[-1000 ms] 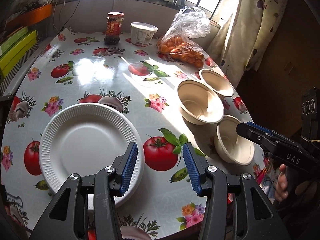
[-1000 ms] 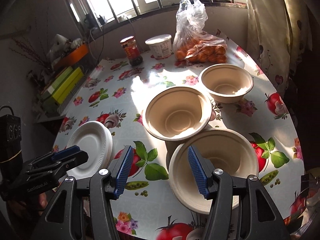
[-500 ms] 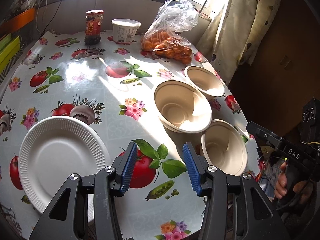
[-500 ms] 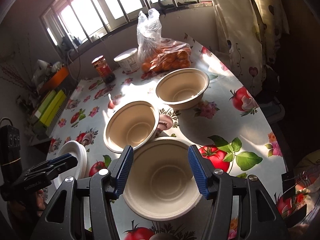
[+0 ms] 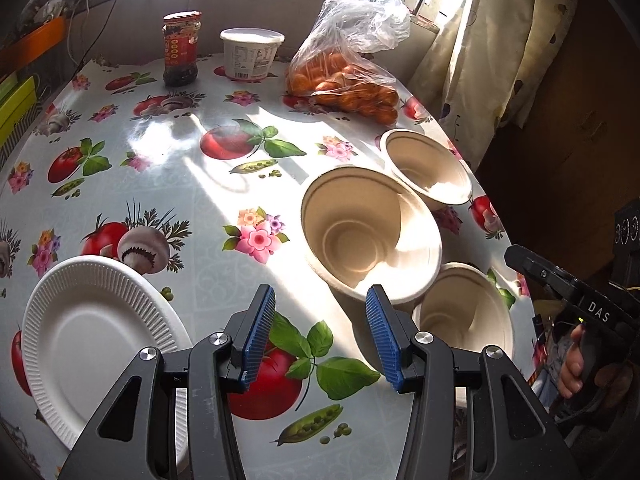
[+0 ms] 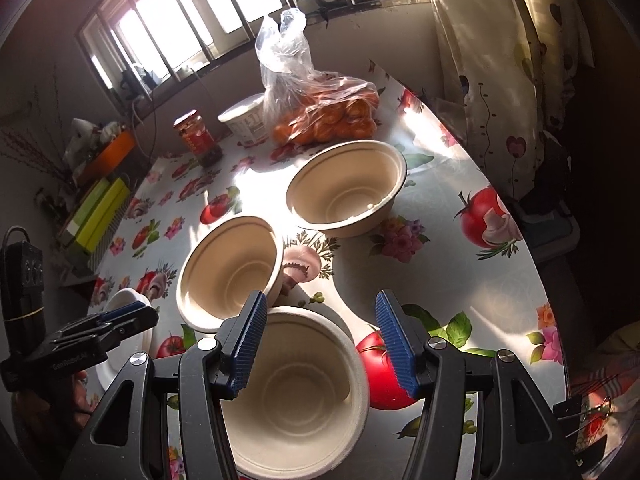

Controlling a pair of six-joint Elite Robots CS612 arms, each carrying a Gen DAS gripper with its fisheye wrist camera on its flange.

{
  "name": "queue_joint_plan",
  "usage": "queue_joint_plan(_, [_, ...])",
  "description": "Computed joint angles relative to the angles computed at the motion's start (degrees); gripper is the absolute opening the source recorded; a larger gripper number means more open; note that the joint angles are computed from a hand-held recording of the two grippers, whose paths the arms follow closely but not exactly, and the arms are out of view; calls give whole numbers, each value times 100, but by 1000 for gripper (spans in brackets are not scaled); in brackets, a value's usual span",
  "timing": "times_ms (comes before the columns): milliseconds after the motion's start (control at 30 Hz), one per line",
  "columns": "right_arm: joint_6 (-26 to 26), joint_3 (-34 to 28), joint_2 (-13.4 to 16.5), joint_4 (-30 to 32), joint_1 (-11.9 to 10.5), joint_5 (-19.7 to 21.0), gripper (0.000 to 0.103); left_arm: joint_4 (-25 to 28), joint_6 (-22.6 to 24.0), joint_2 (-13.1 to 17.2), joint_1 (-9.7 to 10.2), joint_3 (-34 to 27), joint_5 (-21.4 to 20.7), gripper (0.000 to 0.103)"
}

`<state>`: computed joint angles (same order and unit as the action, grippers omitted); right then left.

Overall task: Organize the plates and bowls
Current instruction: 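Move both open tools toward the beige paper bowls, then grasp a beige bowl rim with the left tool while the right tool grasps another bowl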

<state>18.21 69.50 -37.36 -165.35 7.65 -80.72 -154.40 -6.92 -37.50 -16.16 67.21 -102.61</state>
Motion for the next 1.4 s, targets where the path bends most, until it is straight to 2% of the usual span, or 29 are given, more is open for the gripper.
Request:
queue_joint_plan(167, [-249,-183,104,16,-14,18,57,11,44,60,-68,-131,383,49])
queue_joint_plan(267, [-499,-323,173,78,11,-95,57,-121,223,72,-158,-135,897,49])
queue_joint_plan(333, [-565,-444,234,178,5,-44,57,-127,289,106,-180,-189,1036,49])
queue_joint_plan(667, [-840,-884,452,631,48,-168,57,112,277,305,-190,-501,1132,49])
queue_joint_plan(1000, [-860,-1153,603,836,70,-13,57,186,209,421,-163,-674,1022,49])
queue_joint_plan(1400, [-958,-1364,709,1049,121,-15,57,527,13,517,-75,-870,675,49])
